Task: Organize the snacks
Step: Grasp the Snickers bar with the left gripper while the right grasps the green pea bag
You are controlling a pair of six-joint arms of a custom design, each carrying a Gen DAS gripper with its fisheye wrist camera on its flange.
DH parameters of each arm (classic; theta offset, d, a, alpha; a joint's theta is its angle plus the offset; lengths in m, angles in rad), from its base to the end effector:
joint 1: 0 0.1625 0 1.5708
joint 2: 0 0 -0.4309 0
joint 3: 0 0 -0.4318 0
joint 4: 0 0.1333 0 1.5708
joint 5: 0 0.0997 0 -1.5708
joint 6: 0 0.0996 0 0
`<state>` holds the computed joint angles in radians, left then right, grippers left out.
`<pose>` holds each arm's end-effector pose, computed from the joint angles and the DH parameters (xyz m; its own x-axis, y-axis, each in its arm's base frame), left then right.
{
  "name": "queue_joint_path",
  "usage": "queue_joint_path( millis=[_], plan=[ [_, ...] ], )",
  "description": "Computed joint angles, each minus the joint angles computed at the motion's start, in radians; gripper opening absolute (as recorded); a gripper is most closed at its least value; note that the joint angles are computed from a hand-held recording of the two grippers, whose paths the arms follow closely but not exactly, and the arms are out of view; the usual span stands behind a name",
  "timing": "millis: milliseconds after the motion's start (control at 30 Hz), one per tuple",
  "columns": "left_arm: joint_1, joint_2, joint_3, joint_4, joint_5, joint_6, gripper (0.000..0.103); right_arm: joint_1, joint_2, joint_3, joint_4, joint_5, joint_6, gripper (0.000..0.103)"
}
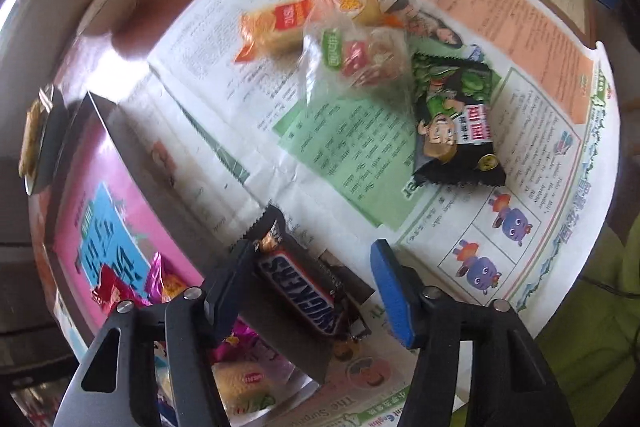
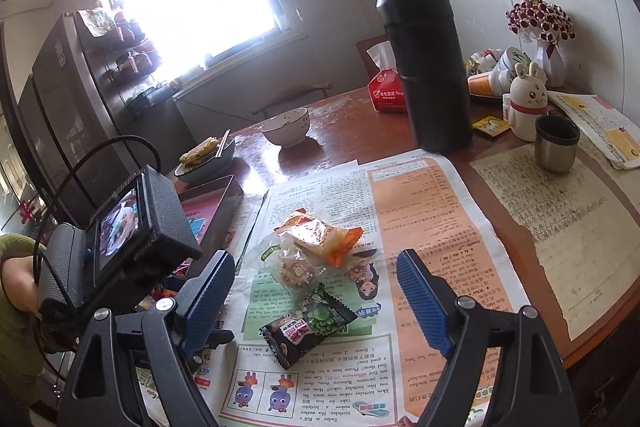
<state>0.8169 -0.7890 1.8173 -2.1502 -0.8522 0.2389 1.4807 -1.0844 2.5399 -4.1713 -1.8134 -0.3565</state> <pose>-0.2546 -0.5617 -0.0123 -0.1972 0.8584 -0.4736 0.6827 0.4669 0.5620 0.0747 -0.3886 0.1654 -0.9005 0.1425 0.4108 -0.2957 0.4920 -0.8188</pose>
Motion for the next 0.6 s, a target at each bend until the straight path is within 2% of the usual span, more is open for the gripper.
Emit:
queue_joint_path(
  millis=[100,167,233,400,533,600],
  plan=[
    [0.009,-0.002,-0.004,-0.013,-0.023,-0.003,0.056,-0.006,-0.004,0.001,0.002,0.007,0.001,0.083],
    [0.02,-0.007,-0.012,-0.013,-0.065,-0.009,0.037,-0.01,-0.006,0.0,0.011,0.008,0.002,0.083],
    [0.025,-0.015,-0.002,-0.037,-0.081,0.001,0.033,-0.013,-0.015,0.001,0.045,0.01,-0.003,0.083],
    [0.035,-0.024,0.019,-0.103,-0.143,-0.006,0.032,-0.01,-0.022,-0.015,0.16,-0.023,-0.021,0.083],
    [0.023,-0.046,0.038,-0.123,-0.142,-0.007,0.033,-0.019,-0.017,-0.022,0.228,-0.017,-0.063,0.083],
    [0.011,-0.066,0.055,-0.114,-0.115,-0.006,0.038,-0.027,-0.006,-0.03,0.242,-0.008,-0.094,0.083]
  ],
)
